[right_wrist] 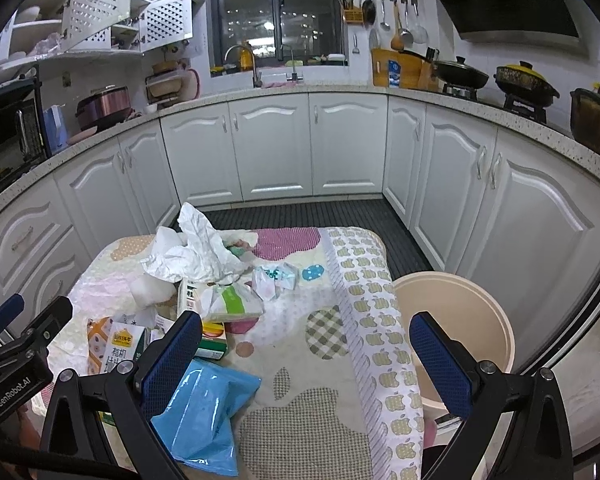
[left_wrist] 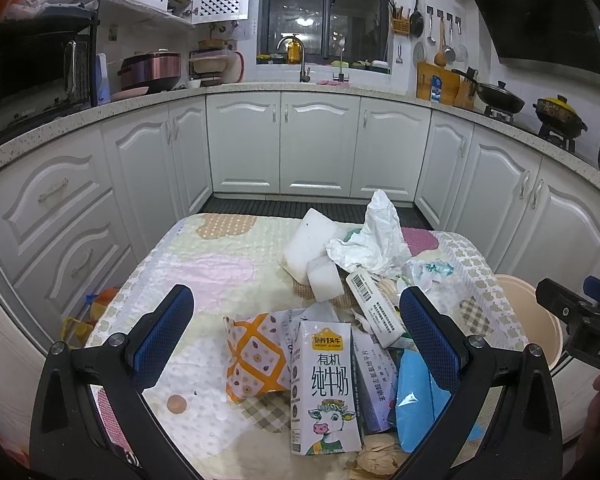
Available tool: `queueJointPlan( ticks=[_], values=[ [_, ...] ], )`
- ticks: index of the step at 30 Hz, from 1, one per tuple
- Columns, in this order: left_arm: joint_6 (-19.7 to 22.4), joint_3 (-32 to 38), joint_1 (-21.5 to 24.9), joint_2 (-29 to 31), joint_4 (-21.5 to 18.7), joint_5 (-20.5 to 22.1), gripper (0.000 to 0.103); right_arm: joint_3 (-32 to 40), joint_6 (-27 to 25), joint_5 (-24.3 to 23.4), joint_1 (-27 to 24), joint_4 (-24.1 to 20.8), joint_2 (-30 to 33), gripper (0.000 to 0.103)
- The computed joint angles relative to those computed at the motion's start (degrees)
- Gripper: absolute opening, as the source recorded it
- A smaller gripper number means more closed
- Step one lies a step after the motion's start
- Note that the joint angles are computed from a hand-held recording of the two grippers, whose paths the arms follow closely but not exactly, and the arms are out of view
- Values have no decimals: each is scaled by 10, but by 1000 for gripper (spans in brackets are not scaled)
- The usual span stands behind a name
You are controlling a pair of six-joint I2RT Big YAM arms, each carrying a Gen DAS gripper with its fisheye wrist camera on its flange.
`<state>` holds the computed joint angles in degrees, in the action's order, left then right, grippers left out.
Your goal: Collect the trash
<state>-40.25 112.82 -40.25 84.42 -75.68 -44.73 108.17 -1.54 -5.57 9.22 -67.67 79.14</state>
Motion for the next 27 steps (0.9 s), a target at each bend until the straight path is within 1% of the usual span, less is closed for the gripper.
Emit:
queueJointPlan(
  ticks=[4,7,10,12,15,20,25,27],
  values=[
    [-4,-4,4,1,-1,4,102,16,-9,-11,-1,-28,16,103],
    [-9,-6,9,2,-6,10,102,26,-16,-3,5,-46,27,103],
    [-10,-8,13,2,-6,12,102,50,-30,2,11,-82,47,103],
    [-11,-10,16,2,-6,14,103,59,-36,9,15,-97,56,103],
    [-10,-10,21,4,-6,18,102,53,-45,3,16,-98,58,103],
    [-13,-11,29,7,-8,30,103,44,-57,5,17,-86,57,103],
    [-14,-12,37,9,-10,41,102,50,-33,-24,6,-74,60,103],
    [-14,-15,43,7,-8,48,102,56,-27,-33,2,-78,66,103]
  ],
)
